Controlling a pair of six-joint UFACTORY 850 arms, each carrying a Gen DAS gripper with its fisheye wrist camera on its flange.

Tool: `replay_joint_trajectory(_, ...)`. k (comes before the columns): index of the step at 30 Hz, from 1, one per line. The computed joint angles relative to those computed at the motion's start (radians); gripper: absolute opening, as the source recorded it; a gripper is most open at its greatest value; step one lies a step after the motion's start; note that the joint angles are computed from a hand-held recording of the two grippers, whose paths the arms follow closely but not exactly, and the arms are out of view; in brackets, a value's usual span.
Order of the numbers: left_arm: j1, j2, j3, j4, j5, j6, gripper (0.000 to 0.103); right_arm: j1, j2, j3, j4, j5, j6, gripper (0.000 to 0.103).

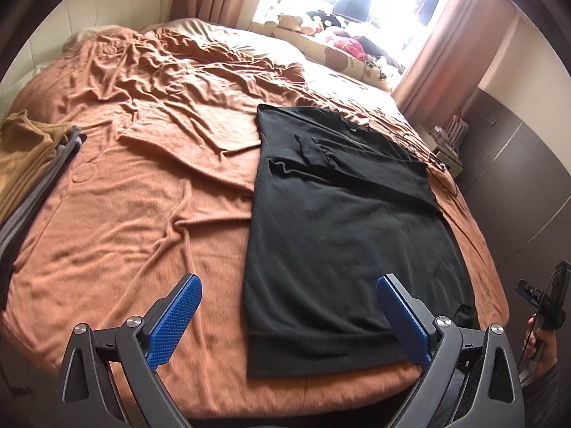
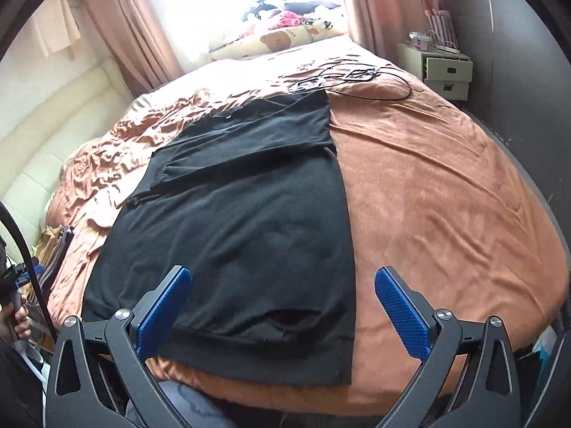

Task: Fold small clothes
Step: 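Move both tools to the ribbed hem of the shirt, then close both tools on the ribbed hem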

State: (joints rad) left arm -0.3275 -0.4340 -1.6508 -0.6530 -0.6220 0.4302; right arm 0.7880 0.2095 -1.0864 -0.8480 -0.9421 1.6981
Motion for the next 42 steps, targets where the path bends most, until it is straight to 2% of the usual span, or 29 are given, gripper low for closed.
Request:
replay_joint_trajectory(6, 0.014, 0.064, 0.109, -0.070, 0.019, 0.070, 0.099, 0.075, 0.028, 0.046, -0.043, -0.054, 0.088, 0.103)
replay_joint_trajectory(9, 0.023, 0.084, 0.153, -0.107, 0.022, 0.100, 0.097, 0.092, 0.047, 0.073, -0.055, -0.054, 0.131, 0.095)
replay_joint_trajectory(13, 0.032, 0.090, 0.190, -0.151, 0.004, 0.138, 0.086, 0.096, 0.063, 0.105, -0.038, -0.036, 0.148, 0.087)
replay_joint_trajectory(19, 0.038, 0.077, 0.223, -0.192, -0.003, 0.151, 0.073, 0.088, 0.086, 0.153, -0.038, 0.007, 0.190, 0.086)
replay_joint_trajectory(26, 0.039, 0.029, 0.205, -0.180, -0.023, 0.118, 0.066, 0.042, 0.089, 0.194, -0.018, 0.094, 0.207, 0.080)
replay_joint_trajectory(35, 0.037, -0.040, 0.155, -0.184, -0.093, 0.107, 0.054, -0.033, 0.065, 0.222, 0.043, 0.191, 0.181, 0.077)
replay_joint_trajectory(37, 0.035, -0.054, 0.146, -0.184, -0.097, 0.103, 0.052, -0.051, 0.069, 0.237, 0.059, 0.236, 0.181, 0.071)
replay_joint_trajectory(42, 0.030, -0.093, 0.113, -0.173, -0.111, 0.081, 0.048, -0.091, 0.074, 0.264, 0.068, 0.330, 0.195, 0.069)
